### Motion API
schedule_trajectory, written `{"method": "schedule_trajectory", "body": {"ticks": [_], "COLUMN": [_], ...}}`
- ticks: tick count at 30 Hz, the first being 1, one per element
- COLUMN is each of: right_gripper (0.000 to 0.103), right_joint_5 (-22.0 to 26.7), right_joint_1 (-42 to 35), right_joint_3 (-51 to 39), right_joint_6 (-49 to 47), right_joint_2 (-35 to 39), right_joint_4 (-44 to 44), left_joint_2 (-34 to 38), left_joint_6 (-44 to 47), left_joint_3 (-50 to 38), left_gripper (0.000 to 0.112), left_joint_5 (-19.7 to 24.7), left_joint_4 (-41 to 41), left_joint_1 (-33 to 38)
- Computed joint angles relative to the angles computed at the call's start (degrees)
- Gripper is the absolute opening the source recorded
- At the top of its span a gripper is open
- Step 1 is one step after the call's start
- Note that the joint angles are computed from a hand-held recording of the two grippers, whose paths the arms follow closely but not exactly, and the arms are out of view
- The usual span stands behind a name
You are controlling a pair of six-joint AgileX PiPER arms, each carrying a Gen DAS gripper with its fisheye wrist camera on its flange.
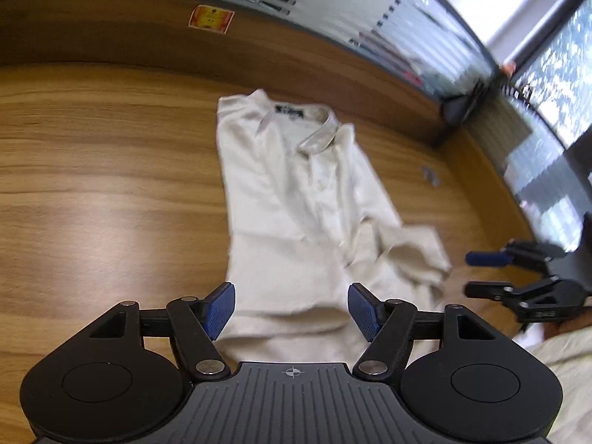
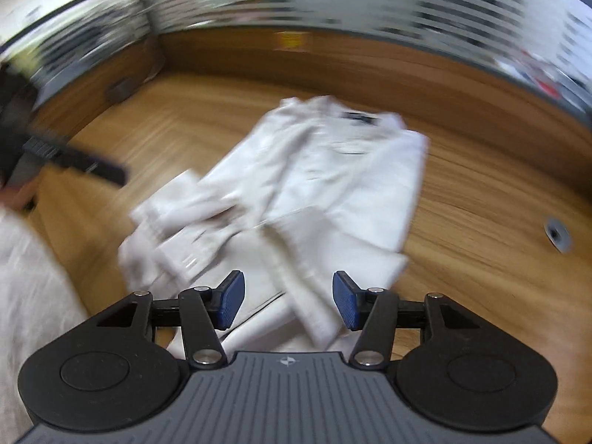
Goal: Fold clothes
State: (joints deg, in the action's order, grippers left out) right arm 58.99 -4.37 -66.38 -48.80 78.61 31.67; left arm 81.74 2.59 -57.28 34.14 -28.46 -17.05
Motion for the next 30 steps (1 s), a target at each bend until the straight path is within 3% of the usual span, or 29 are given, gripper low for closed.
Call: {"method": "schedule_trajectory", "body": {"ticks": [5,9,16,19,22,25,27,30], "right_gripper": [0.059,0.065,0.071,0.072,0.071,0.061,0.040,0.010], "right_joint_5": [-2.3,-6.1,-16.0,-20.9,-23.2,-20.5,-18.7,-15.7], "right_joint_1": [4.5,8.5,18.2,21.8,22.3,19.5,18.1,15.7], "right_joint_3": [6.9,12.0,18.7,21.5,22.0,19.0,17.0,14.2], "right_joint_6": [-7.8,-12.7,-15.5,-15.6,-17.2,-19.6,-18.9,-18.0], "right_joint_2": [-3.8,-6.6,-9.7,-10.9,-10.8,-8.6,-7.0,-5.1], "right_joint_4": [-1.6,-3.1,-12.3,-16.5,-15.7,-9.8,-7.7,-4.6], "left_joint_2": [-1.5,-0.1,5.3,6.4,7.7,7.8,7.1,5.9], "left_joint_6": [-1.9,0.3,12.7,11.8,11.0,13.2,13.8,14.7], "left_joint_3": [4.6,5.5,2.0,1.5,0.5,0.6,1.0,0.8], "left_gripper": [0.070,0.069,0.068,0.056,0.050,0.027,0.012,0.008], "left_joint_5": [-2.1,-2.9,-2.2,-3.7,-3.1,-3.0,-3.9,-4.0], "left_joint_4": [6.6,10.2,5.5,6.5,5.7,1.8,0.7,-1.2], "left_joint_1": [-1.7,-2.7,-1.2,-1.7,-1.7,-1.2,-1.6,-2.2]}}
